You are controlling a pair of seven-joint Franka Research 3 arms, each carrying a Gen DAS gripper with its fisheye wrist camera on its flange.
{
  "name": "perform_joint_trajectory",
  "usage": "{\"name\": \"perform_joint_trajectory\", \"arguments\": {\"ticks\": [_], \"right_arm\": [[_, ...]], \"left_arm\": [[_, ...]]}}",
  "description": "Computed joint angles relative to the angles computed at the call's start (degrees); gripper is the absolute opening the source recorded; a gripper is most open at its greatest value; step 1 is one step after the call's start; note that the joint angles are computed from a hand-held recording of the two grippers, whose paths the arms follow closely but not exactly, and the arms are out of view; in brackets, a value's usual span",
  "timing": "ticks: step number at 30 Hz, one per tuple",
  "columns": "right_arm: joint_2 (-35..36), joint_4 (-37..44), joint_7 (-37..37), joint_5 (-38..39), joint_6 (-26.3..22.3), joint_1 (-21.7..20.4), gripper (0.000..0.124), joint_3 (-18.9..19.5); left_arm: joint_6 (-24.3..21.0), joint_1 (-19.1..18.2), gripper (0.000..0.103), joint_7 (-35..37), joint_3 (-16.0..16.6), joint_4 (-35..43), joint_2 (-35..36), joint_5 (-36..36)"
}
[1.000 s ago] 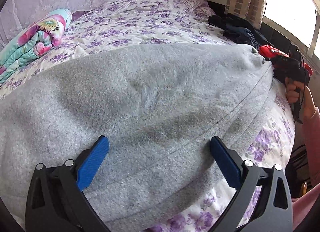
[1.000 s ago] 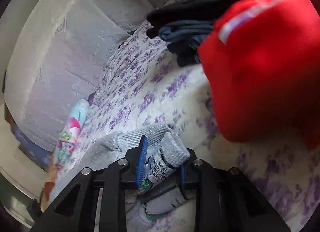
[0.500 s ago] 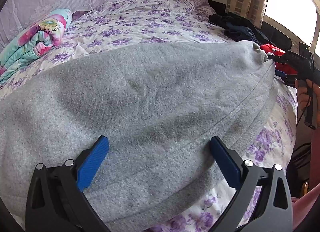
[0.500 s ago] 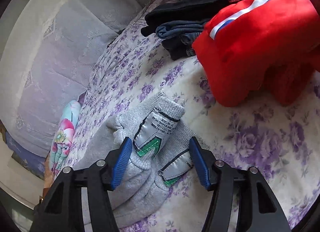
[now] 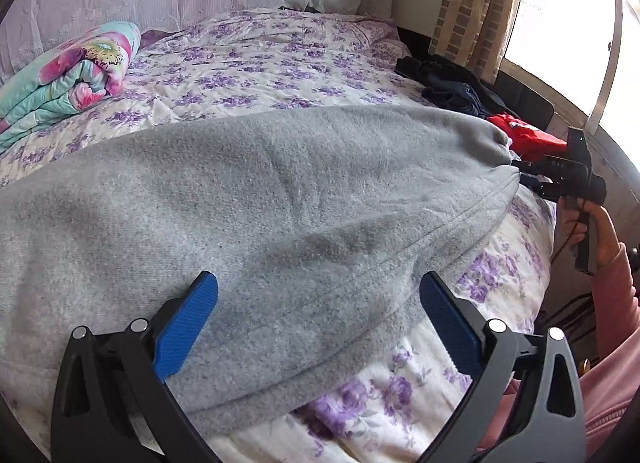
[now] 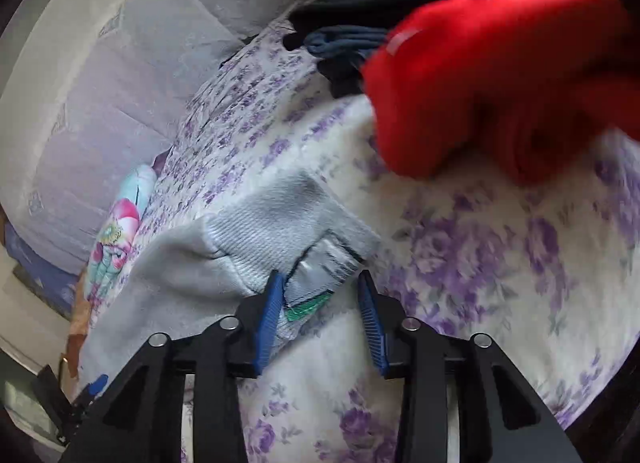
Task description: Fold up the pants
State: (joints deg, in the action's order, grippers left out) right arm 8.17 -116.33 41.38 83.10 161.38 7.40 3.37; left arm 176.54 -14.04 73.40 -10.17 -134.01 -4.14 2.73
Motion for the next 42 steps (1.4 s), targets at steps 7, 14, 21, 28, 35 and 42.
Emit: {"name": "perform_joint_trajectory", "arguments": {"ticks": [7, 14, 21, 28, 35, 42], "right_arm": [[-11.37, -6.32, -22.22, 10.37, 3.06, 6.01, 0.039, 1.56], [-2.40, 3.72, -17.70, -7.57, -5.74, 11.71, 0.014, 3.62], [-2.63, 0.87, -1.56, -27.69, -16.52, 9.88, 0.008, 3.49], [-2.57, 3.90, -8.59, -20.81, -15.12, 11.31, 0.012, 4.85], [-0.16, 2.02, -7.73, -19.01, -14.22, 11.07, 0.009, 6.68], [-7.32, -4.37, -13.27, -12.86, -10.66, 9.83, 0.009, 2.94]], "left_arm": [[2.96, -0.57, 0.099, -0.03, 2.07, -4.51, -5.37, 4.71], [-2.29, -5.95, 0.098, 10.10, 6.57, -0.44, -1.70, -10.41], [-8.03, -5.18, 0.098, 17.60, 4.91, -8.97, -11.41, -7.03], [-2.11, -17.30, 0.098, 33.07, 13.38, -3.95, -10.09, -28.29], [-12.20, -4.77, 0.098, 13.49, 1.34, 4.75, 2.06, -13.17], [-13.18, -8.21, 0.098, 12.70, 2.84, 1.79, -3.16, -4.52]]}}
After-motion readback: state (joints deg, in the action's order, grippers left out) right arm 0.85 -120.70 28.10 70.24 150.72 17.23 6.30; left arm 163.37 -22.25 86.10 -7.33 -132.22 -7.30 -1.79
